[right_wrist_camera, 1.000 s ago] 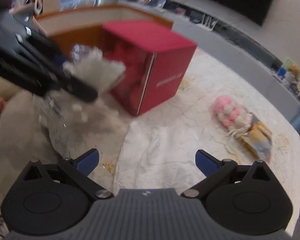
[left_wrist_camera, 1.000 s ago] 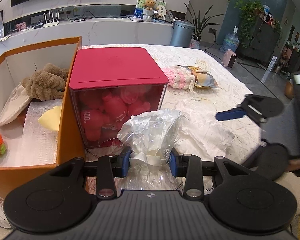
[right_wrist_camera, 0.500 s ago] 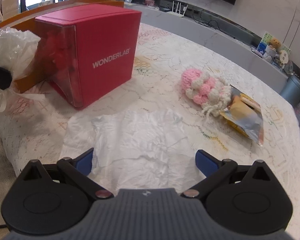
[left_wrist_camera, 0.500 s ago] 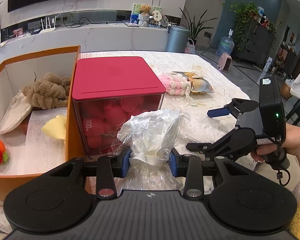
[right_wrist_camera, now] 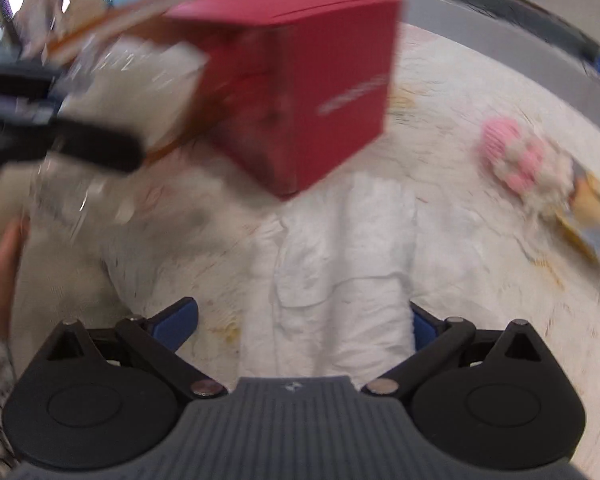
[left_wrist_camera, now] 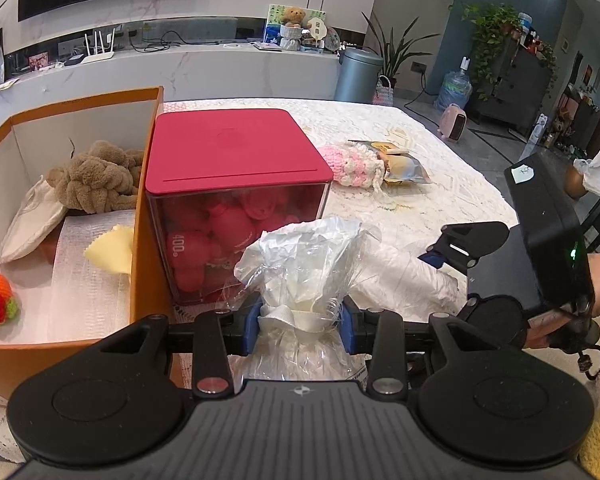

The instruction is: Organize soft objects

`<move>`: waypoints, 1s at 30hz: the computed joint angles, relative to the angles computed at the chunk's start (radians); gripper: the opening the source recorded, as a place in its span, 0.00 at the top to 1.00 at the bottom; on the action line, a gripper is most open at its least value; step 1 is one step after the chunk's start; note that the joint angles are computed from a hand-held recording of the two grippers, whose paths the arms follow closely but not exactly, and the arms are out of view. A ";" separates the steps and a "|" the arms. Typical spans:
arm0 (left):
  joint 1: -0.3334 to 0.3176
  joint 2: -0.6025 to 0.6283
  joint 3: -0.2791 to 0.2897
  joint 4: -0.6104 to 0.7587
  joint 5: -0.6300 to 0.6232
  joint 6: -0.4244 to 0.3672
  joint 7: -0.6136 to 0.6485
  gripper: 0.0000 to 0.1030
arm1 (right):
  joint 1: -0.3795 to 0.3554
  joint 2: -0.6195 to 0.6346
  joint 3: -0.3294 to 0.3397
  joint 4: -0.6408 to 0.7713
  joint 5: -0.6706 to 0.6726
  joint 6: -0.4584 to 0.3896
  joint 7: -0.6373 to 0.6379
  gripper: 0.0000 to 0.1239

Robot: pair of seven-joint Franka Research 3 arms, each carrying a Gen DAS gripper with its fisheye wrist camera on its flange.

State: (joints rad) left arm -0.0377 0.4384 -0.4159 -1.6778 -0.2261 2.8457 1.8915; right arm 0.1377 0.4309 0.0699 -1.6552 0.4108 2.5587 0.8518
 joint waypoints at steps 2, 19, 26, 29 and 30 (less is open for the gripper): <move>-0.001 -0.002 0.002 -0.002 0.002 0.000 -0.004 0.57 | -0.007 0.014 0.011 0.012 0.028 0.015 -0.001 0.19; 0.005 -0.003 -0.001 -0.004 0.007 0.000 0.006 0.57 | -0.039 0.054 0.011 -0.064 -0.086 0.370 0.186 0.19; -0.001 -0.006 0.005 -0.005 0.005 -0.003 0.006 0.56 | -0.073 0.060 0.034 -0.046 0.017 0.352 0.175 0.35; -0.006 -0.007 0.010 -0.004 0.011 -0.005 -0.001 0.56 | -0.063 0.048 0.028 -0.046 0.009 0.340 0.146 0.62; -0.007 -0.006 0.011 -0.002 0.012 -0.008 -0.005 0.56 | -0.051 0.032 0.017 -0.065 -0.012 0.346 0.131 0.64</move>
State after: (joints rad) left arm -0.0449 0.4325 -0.4047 -1.6794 -0.2141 2.8382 1.8869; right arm 0.0864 0.4624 0.0870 -1.7199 0.3992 2.9047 0.9833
